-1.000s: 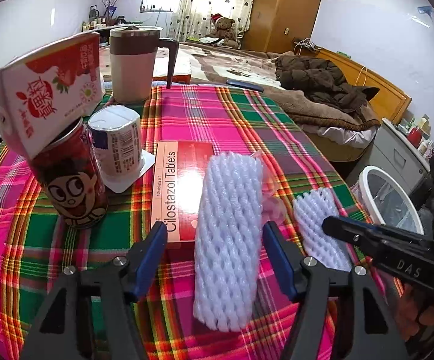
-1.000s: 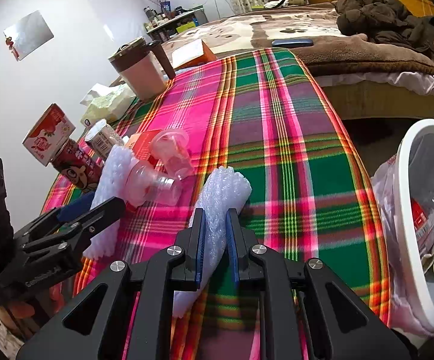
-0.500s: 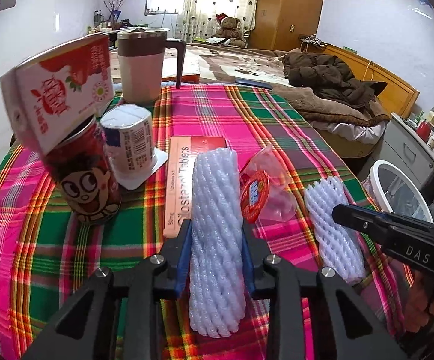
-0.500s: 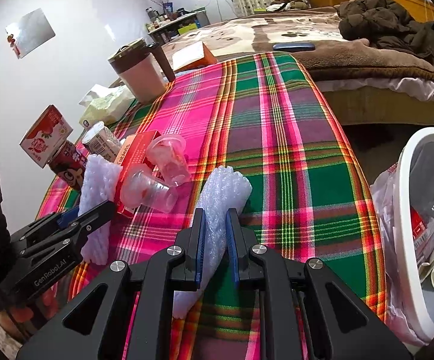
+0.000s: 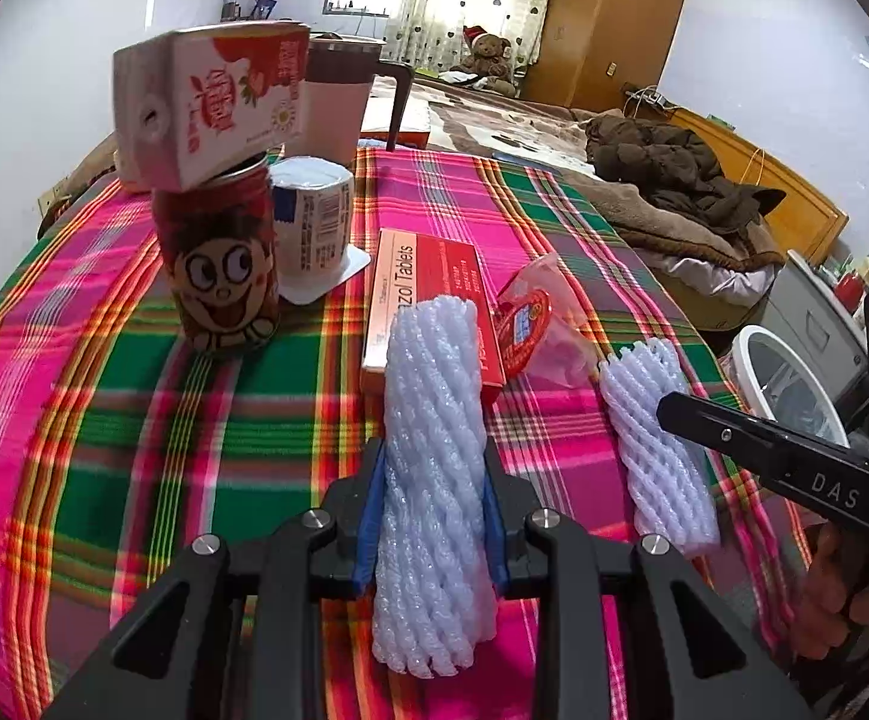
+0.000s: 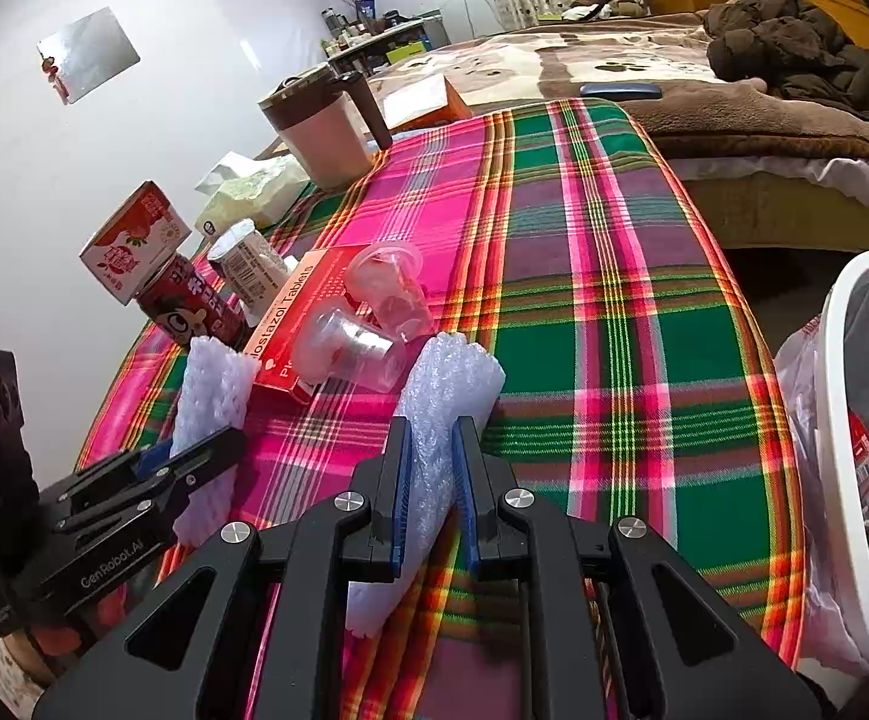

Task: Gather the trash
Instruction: 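Carry both foam nets over the white bin and open both tools to drop them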

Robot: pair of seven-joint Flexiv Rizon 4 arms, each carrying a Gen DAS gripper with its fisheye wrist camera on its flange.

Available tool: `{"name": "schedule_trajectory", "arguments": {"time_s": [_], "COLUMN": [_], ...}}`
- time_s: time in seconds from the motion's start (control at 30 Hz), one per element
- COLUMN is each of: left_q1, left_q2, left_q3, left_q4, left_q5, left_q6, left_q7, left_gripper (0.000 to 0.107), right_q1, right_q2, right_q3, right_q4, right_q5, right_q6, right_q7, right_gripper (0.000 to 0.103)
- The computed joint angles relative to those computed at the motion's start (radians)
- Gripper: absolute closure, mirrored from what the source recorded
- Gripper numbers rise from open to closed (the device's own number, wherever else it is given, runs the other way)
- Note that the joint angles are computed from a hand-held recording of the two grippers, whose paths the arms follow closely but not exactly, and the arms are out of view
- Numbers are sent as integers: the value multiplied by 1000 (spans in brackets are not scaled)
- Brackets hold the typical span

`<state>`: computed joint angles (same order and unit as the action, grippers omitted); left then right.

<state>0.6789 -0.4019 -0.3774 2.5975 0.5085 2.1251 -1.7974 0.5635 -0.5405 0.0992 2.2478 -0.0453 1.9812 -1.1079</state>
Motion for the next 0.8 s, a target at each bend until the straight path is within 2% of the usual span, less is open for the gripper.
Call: {"name": "schedule_trajectory", "arguments": {"time_s": [0.47,0.8], "left_q1": [-20,-93], "left_q2": [73,113], "left_q3": [-59,-114], "left_q4": [6,-32], "left_q5": [23,18], "left_q6": [-2,-41], "left_q7": [-70,-114], "left_gripper": [77,77], "right_q1": [12,-23], "right_q2": [69,120], "right_q3": [-14,-13], "right_q4": [79,135], "right_q5": [72,130], "right_q6": [76,123], "right_q7": [-39,-68], "right_gripper": [89,89]}}
